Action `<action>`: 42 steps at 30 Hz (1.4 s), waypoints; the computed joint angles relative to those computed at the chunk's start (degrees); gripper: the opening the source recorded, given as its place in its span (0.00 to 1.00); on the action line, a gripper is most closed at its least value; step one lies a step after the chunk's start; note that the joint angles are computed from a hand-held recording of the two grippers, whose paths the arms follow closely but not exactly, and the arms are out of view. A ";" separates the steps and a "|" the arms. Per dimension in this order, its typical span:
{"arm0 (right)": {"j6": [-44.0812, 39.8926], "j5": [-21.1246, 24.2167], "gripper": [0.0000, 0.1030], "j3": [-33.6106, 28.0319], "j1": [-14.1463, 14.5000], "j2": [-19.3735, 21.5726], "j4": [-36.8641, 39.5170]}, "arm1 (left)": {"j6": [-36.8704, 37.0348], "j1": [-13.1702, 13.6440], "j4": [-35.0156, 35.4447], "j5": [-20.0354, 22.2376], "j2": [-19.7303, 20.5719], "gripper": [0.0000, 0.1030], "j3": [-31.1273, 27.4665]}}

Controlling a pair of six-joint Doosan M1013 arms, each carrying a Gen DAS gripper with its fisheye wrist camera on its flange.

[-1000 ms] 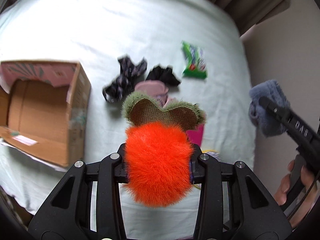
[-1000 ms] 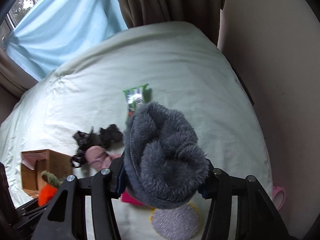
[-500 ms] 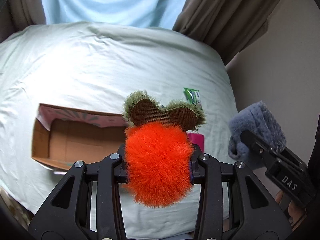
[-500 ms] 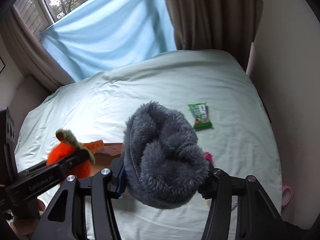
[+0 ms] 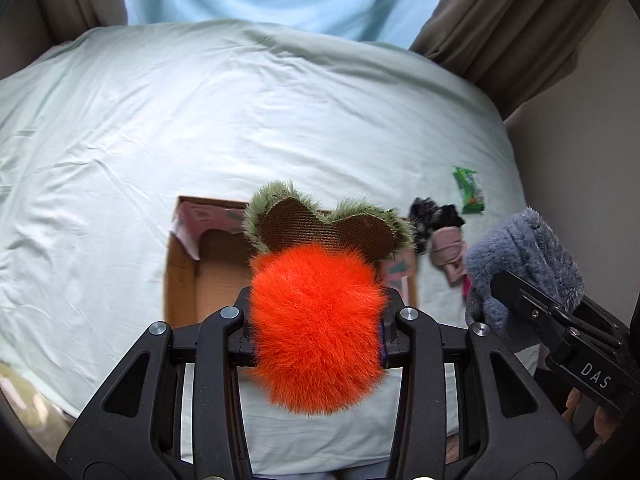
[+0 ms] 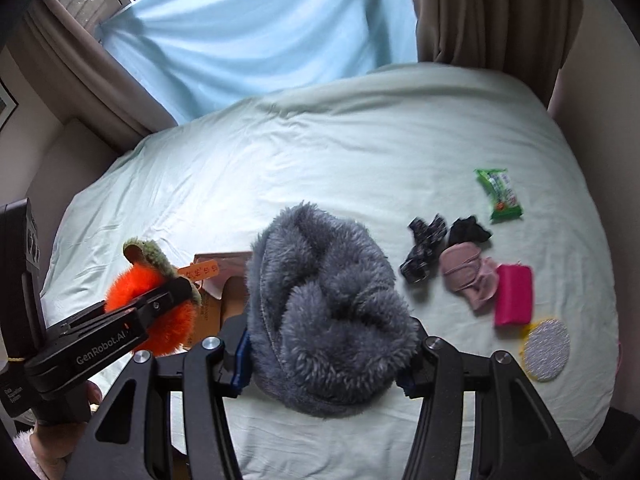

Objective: Organize soft objects
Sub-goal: 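Carry the pompom and sock ball into the cardboard box with both tools, then open both tools to release the items and lift away from the box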

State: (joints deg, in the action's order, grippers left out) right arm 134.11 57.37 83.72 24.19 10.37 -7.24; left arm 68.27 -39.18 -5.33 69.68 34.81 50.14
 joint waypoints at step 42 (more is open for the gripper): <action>-10.32 10.86 0.98 -8.61 -4.53 18.52 21.44 | 13.79 3.41 -0.70 13.13 11.23 1.00 -4.92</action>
